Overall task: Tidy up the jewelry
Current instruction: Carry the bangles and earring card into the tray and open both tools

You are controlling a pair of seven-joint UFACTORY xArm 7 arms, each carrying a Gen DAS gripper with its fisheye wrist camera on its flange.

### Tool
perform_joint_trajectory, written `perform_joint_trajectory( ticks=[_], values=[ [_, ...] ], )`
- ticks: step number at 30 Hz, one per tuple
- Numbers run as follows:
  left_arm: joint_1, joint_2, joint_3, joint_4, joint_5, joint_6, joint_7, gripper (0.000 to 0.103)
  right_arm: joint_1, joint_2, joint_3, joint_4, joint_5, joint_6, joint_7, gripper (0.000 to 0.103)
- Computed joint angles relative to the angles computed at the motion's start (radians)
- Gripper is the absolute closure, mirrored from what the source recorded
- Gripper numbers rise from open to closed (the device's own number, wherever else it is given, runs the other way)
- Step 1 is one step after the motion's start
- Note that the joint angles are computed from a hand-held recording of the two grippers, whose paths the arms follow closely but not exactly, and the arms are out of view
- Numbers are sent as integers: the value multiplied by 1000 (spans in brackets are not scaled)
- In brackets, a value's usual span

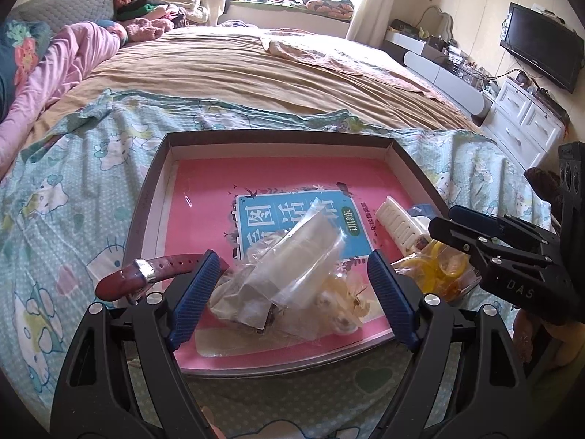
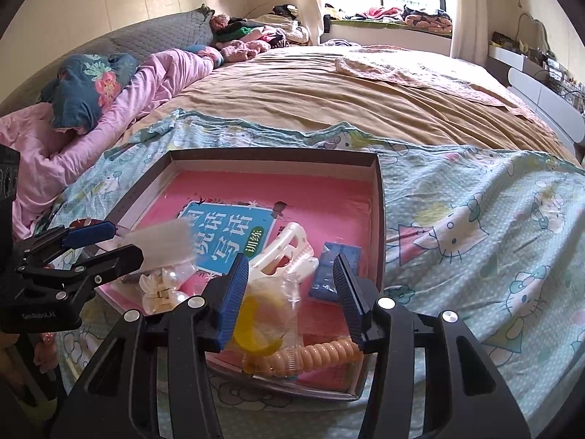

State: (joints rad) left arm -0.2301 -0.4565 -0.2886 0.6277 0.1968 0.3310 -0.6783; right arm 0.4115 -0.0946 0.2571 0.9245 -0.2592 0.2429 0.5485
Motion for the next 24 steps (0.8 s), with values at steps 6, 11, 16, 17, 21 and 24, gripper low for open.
perform_joint_trajectory(
  ticks=[6, 11, 16, 17, 21, 24],
  values=[
    [1, -1, 3, -3, 1, -4, 0, 28, -1, -12, -3, -14, 16, -7, -1, 56],
    [-2, -4, 4, -4, -3, -3, 2, 28, -5, -28, -4, -29, 39, -7, -6, 48],
    [-5, -5, 6, -1, -8, 2, 3, 28, -9, -51, -4, -45, 64, -7, -9, 37],
    [-7, -7, 9, -2, -9, 3, 6, 28, -8, -56, -4, -48, 71, -7, -13, 33],
    [-1, -25, 3, -7, -5, 6, 0, 28, -18, -78, 7, -60, 67, -9, -4, 26],
    [-4, -44, 3, -11, -9, 17, 0, 24, -20, -92, 13, -63, 64, -2, -6, 17]
  ],
)
